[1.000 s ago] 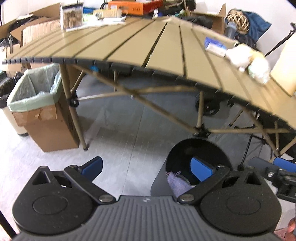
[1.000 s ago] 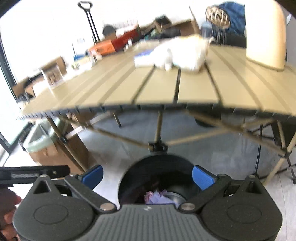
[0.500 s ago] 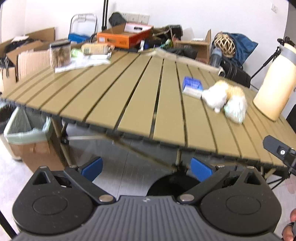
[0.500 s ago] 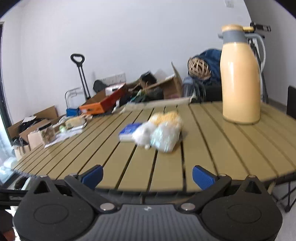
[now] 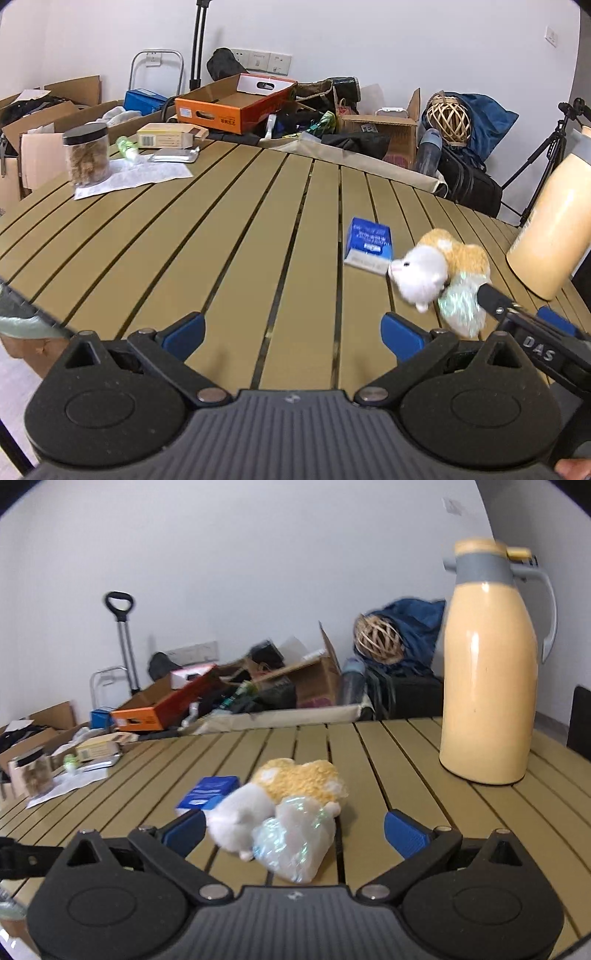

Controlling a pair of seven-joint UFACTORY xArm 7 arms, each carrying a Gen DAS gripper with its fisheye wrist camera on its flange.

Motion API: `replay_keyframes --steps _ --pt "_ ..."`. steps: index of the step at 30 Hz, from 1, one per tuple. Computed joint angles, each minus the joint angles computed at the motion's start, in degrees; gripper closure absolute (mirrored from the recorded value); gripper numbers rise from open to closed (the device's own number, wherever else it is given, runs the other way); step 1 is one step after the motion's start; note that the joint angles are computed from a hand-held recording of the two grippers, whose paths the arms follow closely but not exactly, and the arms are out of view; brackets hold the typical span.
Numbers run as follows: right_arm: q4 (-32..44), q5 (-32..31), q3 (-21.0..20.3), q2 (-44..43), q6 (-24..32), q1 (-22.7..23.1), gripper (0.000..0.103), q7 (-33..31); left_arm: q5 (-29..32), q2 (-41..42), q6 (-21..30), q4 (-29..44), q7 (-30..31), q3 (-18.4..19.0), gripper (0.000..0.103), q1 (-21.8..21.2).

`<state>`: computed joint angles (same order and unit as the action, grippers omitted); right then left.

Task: Collect trash
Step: 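Grasp the clear iridescent plastic bag with the right tool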

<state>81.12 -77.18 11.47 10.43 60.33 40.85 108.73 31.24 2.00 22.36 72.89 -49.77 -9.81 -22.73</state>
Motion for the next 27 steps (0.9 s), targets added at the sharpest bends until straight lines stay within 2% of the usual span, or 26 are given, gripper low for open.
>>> replay_keyframes --steps 5,7,10,11,13,17,21,27 --pt "1.24 2.75 -1.61 1.94 -4.55 -2.36 0.002 1.0 -2.96 5.24 0.54 5.37 2.12 0.79 0.0 -0.85" --pt "1.81 3.25 -2.2 2.8 -5.29 -2.5 0.009 0.69 -4.0 6.22 0.52 6.15 2.31 1.47 0.0 -1.45" --pt "2.68 3.75 -2.91 3.83 -5.64 -2.33 0.013 0.28 -5.92 7.28 0.32 6.98 3.76 2.01 0.0 -1.91" --pt "3.04 4.0 -3.1 4.18 -5.58 -2.2 0.016 -0.37 -6.46 7.55 0.34 7.24 4.14 2.16 0.0 -2.08" --pt "3.72 4.81 -3.42 4.72 -5.43 -1.93 0.032 -1.35 -7.26 7.74 0.56 7.36 4.67 2.45 0.0 -2.41" --pt "3.57 6.19 -4.09 4.82 -7.15 -2.03 0.04 -1.44 -7.92 7.66 0.46 7.04 5.59 2.82 0.0 -2.83" --pt "2.09 6.47 -4.46 4.09 -10.67 -2.54 0.059 -0.01 -7.92 7.31 0.08 6.4 5.67 3.05 0.0 -2.9" --pt "-0.12 4.09 -3.94 2.51 -11.44 -2.49 0.064 3.09 -7.35 6.97 0.2 5.94 5.12 3.24 0.0 -2.94"
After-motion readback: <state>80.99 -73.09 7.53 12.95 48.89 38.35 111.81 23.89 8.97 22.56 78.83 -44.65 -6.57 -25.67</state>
